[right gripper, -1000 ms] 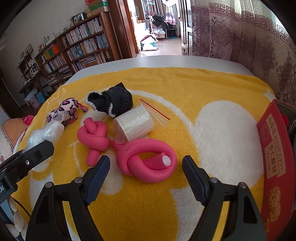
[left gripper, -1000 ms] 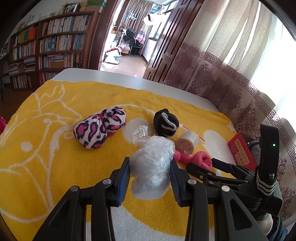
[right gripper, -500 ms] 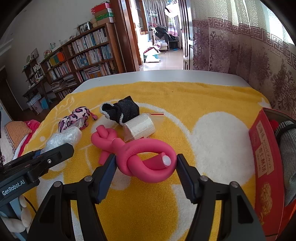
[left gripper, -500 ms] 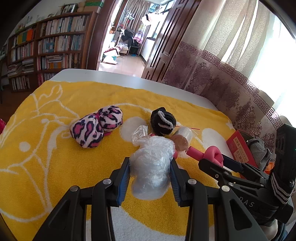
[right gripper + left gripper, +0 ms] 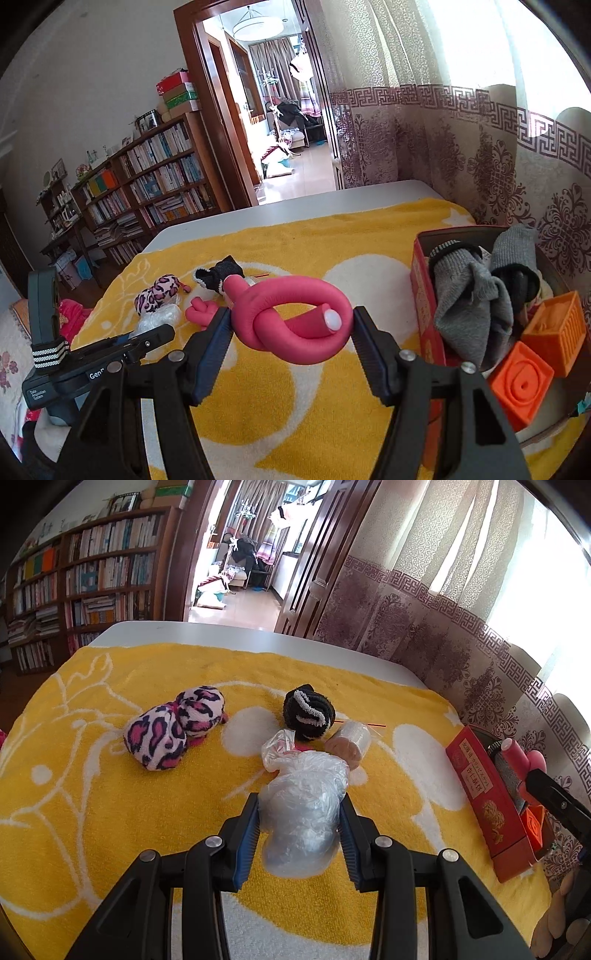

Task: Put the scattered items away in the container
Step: 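Carry the pink foam tube into the red tin with the right gripper and release while left carries the bag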

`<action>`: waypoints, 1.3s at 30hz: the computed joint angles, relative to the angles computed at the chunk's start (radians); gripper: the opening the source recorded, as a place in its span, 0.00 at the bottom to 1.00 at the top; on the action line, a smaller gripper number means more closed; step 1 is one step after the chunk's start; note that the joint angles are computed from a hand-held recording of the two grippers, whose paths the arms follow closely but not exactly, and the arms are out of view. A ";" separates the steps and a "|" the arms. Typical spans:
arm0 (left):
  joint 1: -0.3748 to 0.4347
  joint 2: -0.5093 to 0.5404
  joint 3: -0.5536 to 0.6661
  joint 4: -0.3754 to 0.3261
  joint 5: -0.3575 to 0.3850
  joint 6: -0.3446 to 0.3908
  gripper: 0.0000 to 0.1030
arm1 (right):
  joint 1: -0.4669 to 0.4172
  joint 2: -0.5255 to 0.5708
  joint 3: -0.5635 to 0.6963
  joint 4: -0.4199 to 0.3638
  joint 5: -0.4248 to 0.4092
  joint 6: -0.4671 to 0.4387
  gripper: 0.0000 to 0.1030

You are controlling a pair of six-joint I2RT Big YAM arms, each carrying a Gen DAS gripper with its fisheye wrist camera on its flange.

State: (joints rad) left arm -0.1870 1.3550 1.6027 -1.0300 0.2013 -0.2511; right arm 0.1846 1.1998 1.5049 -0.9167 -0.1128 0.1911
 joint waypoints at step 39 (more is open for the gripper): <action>-0.278 0.047 0.136 -0.040 -0.015 0.034 0.40 | -0.367 -0.074 -0.104 0.144 0.058 0.165 0.77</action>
State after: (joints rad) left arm -0.4652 1.4020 1.7392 -1.0704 0.1864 -0.2175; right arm -0.1819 1.1259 1.4006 -0.7732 -0.0551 0.3561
